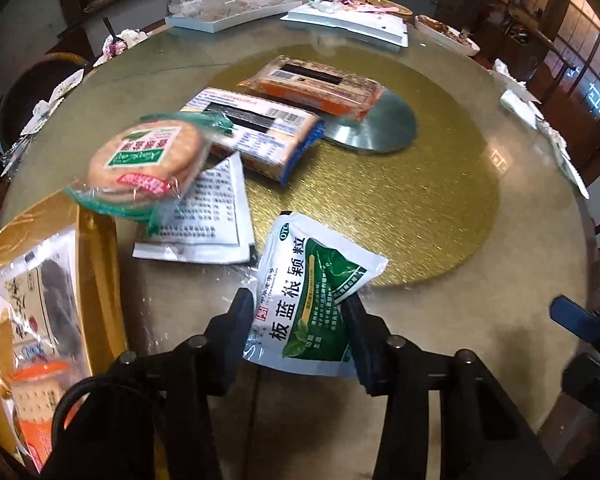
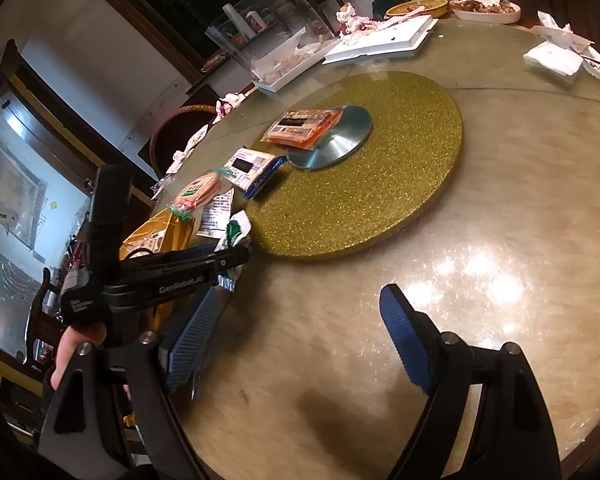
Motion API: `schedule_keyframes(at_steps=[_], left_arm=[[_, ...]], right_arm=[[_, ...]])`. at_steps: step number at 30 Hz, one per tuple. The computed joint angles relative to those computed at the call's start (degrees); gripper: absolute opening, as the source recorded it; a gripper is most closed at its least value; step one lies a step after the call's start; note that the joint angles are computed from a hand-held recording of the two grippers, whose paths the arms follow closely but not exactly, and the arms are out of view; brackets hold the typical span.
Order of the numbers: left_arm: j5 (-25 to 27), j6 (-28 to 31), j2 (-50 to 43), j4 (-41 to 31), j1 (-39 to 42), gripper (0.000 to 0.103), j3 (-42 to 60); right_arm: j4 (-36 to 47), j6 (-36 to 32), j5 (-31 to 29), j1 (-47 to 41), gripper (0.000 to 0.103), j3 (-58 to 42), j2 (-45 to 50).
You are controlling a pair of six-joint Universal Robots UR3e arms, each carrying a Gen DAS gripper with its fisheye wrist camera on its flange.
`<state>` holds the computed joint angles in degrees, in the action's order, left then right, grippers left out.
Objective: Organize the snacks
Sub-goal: 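Carry the sachet into the box with the left tool while the right tool grasps the round cracker pack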
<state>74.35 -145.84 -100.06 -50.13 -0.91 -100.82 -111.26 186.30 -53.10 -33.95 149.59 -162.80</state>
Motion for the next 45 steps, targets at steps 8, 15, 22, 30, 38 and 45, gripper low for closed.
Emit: schedule_keyframes(at_steps=[8,15,22,30,38,45], left_arm=[[-17.4,10.7,24.3,-17.4,18.2,0.039,-11.5],[-29.7,31.5,41.9,-46.9,43.8,0.038,-12.2],[-31.5,40.4,38.5,-56.5,54.4,0.038,-7.8],[-32.0,40.6,30.9,-53.0,58.7,0.038,-6.0],[-31.9,41.3,25.3,-52.3,60.6,0.038,-3.6],[-31.5,42.5,24.8,-53.0,62.3,0.038,-3.0]], right_arm=[[-18.1,5.8,-4.2,9.0,0.083,0.5,13.0],[-45.9,12.3,-10.7,25.1,0.082,-7.1,44.5],[-51.2,16.6,-13.0,33.7,0.082,-26.3,67.9],[-41.4,25.3,-16.4,38.8,0.085,-56.2,91.0],[-22.4,32.3,-25.9,41.9,0.088,-84.8,108.4],[-4.8,30.5,-35.3,46.6,0.084,-107.2,120.7]])
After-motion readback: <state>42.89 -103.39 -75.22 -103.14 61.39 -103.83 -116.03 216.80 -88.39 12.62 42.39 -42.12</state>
